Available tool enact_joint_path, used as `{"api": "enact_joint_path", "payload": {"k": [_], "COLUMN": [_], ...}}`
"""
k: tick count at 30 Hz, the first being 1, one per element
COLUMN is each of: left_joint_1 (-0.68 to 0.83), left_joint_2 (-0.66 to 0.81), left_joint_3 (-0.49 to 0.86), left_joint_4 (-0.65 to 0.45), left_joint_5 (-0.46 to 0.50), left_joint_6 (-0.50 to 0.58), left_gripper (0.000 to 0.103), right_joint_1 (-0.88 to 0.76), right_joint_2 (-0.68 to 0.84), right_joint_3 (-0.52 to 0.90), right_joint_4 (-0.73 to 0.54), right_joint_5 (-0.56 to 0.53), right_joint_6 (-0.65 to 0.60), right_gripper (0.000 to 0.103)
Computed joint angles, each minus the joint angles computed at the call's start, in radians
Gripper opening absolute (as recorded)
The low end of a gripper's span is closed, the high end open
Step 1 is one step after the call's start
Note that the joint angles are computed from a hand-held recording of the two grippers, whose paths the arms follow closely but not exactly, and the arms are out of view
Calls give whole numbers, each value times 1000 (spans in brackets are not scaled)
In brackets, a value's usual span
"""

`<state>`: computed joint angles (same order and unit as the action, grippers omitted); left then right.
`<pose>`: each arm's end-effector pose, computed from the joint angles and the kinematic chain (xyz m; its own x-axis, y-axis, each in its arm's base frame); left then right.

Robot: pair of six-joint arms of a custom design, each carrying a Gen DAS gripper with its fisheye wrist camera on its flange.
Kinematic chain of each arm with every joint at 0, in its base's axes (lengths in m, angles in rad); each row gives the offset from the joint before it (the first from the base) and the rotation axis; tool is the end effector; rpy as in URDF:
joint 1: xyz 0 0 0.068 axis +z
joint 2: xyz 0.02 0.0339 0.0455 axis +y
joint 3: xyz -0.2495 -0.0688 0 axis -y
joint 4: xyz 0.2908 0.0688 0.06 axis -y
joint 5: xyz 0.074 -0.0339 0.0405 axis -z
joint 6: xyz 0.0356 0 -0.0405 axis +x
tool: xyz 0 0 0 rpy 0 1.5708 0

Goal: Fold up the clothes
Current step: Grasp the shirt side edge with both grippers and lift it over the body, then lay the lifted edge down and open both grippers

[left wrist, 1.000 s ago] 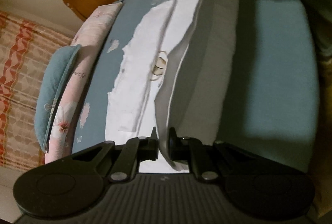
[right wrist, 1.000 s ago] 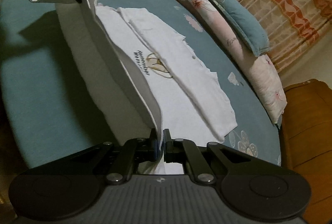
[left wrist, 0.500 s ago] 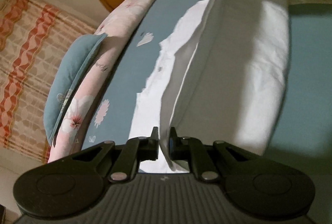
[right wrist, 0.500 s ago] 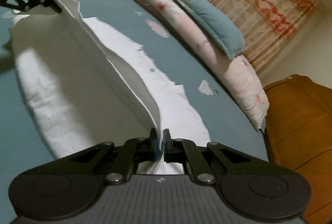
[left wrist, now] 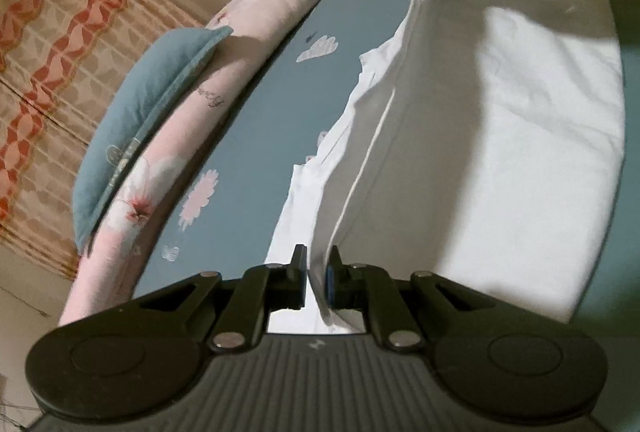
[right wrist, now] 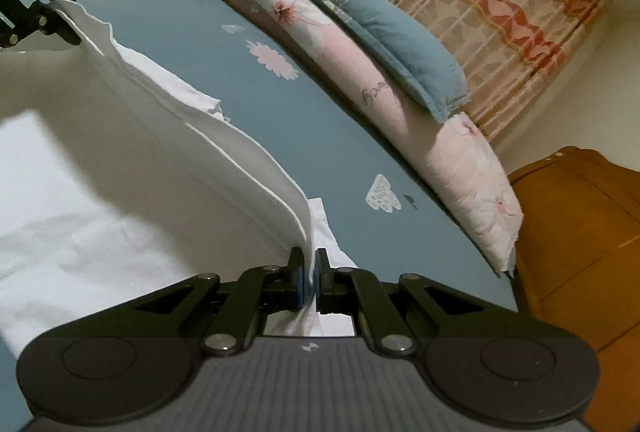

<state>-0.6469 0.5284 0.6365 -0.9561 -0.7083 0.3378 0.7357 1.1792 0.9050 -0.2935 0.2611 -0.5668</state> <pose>0.1368 -0.0743 0.2545 -0.5267 0.7133 -0.4624 0.3062 0.6667 0.6795 0.2377 0.2028 0.2648 -0.0748 -0.7674 -0.6368 -0.6249 0.5337 -0.5698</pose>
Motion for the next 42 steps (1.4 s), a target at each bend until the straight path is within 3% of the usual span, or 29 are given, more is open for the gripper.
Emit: {"api": "enact_joint_path", "payload": {"k": [4,14,31,32,33,35,37,39,42], "left_joint_1": [142,285,370,379,387,408,433,458,497], "left_joint_2": [32,128,231,243,252,268,251,229,183], "left_joint_3": [-8,-11,-23,-18,-13,1,23,46,79], "left_joint_4": [97,184,314,319,324,329,311,290,253], "left_joint_5": [112,231,296,304,312,335,372,407,463], "left_joint_6": [73,89,109,106,102,88,72,59,42], "left_gripper": [8,9,9,18,18,18,22,30,42], "right_joint_1": [-52,-83,-120,-124,-128,-124,-139,-174,-213], "right_joint_2": [129,289,304,324,341,344,327,311,281], "right_joint_3": [87,173,189,212,231,231,227,248,274], "right_joint_4": [0,18,-22,-46,-65,-50,-44,-89,-139], "right_joint_5": [-72,-115,-184,-191,-194,-166,-187,-270,-339], "right_joint_6": [9,13,131,135,139,144,145,156,172], "right_gripper": [6,6,6,6,8,40,55,56,73]}}
